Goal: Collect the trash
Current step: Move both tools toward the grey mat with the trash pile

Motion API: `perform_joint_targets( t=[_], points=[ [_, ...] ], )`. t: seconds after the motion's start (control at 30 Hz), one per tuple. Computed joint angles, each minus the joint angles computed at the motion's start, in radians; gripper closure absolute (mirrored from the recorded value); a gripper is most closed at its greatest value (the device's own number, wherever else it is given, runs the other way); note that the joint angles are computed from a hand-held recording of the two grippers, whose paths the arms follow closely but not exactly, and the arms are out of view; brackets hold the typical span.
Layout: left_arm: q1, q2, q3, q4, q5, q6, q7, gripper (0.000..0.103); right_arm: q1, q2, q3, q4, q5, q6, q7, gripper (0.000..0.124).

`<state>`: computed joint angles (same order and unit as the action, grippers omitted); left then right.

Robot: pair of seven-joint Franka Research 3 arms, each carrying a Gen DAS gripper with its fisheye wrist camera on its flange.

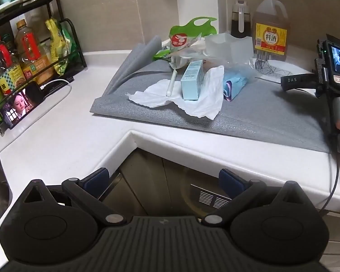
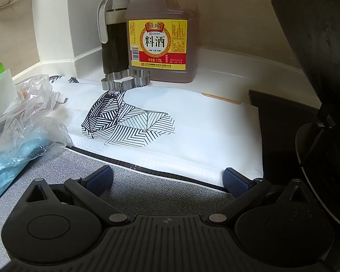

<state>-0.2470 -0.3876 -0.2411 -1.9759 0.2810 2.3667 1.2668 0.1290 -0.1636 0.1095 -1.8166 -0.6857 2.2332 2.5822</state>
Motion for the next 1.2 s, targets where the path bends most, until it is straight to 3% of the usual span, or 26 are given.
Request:
perform_joint_targets(
  t=[0.23,0.27,0.33,0.37,0.53,0.8,0.93,1.2],
  points=[
    [0.008,-0.027,-0.013,-0.015,0.026,-0.006,-0.041,0.0,0.0,0.012,0.006,0.018,-0.011,-0.019,0.018,0.021],
    [0.001,-0.04,-0.002,-0.007,0.016,-0.058,-0.009,0.0,0.002,0.013,0.006,0.021,-0.017,-0.025,0.021,0.021],
    [0.002,-0.05,-0.002,-0.013,0.012,-0.065,-0.016,0.0,0.005,0.013,0.001,0.017,-0.015,-0.02,0.027,0.021],
    [0.005,-0.059,0.0,-0.03,0.009,-0.023,-0.038,0.0,0.007,0.012,0.002,0.017,-0.018,-0.025,0.027,0.021],
    [0.004,-0.092,0.001,-0.062,0.006,-0.014,-0.049,0.0,0.027,-0.049,0.013,0.001,0.037,-0.05,0.012,0.021],
    [-0.016,-0.148,0.014,-0.111,-0.025,0.004,-0.045,0.0,-0.002,-0.372,0.177,-0.215,-0.05,0.13,0.125,0.021],
    [-0.026,-0.188,0.018,-0.142,-0.044,-0.002,-0.046,0.0,-0.024,-0.478,0.281,-0.247,-0.051,0.102,0.109,0.021],
    [-0.041,-0.258,0.017,-0.195,-0.059,0.003,-0.049,0.0,-0.008,-0.569,0.347,-0.268,0.093,0.087,-0.04,0.021]
  ],
)
